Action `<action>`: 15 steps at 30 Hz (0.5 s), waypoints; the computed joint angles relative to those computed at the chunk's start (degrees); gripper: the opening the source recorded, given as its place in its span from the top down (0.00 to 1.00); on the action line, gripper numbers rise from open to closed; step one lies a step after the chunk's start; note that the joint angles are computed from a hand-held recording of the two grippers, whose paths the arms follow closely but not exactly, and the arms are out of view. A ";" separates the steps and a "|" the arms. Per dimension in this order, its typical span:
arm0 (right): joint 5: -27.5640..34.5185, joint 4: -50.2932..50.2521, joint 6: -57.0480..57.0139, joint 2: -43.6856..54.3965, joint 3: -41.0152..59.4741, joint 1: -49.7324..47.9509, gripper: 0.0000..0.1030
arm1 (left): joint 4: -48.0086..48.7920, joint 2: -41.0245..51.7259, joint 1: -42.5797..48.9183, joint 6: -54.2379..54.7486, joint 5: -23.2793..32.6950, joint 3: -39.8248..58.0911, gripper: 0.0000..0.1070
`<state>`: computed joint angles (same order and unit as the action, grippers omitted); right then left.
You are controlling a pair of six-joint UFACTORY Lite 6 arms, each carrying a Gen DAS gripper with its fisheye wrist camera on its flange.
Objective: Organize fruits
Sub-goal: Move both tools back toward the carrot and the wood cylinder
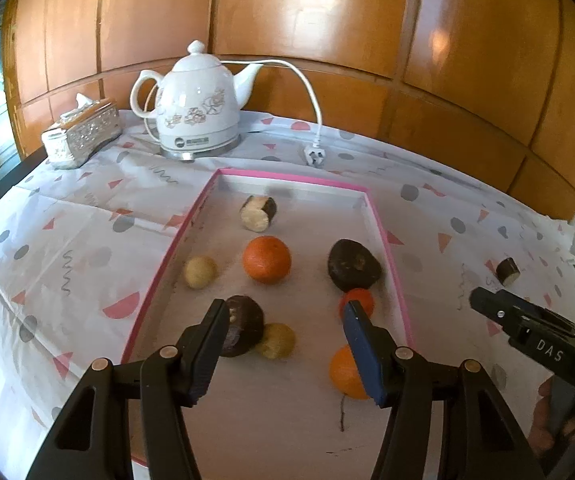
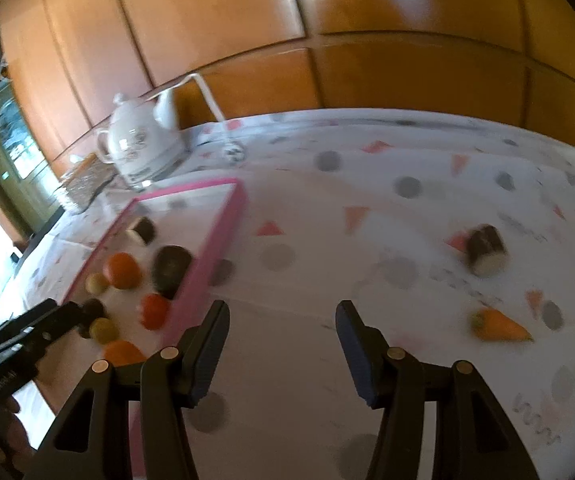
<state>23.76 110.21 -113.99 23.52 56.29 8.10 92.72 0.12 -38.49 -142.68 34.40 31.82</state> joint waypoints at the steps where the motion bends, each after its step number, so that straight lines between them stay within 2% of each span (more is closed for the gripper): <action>1: 0.33 -0.05 -0.21 -0.11 -0.46 -1.38 0.46 | -0.23 0.23 -0.38 0.32 0.10 0.36 0.44; 9: 1.13 -1.90 -0.43 0.51 -0.99 -14.70 0.46 | -0.49 2.12 -2.49 1.91 -0.71 3.36 0.44; 15: -0.11 -5.77 3.50 5.65 4.74 -20.82 0.46 | -0.38 4.30 -4.31 3.22 -1.54 6.42 0.44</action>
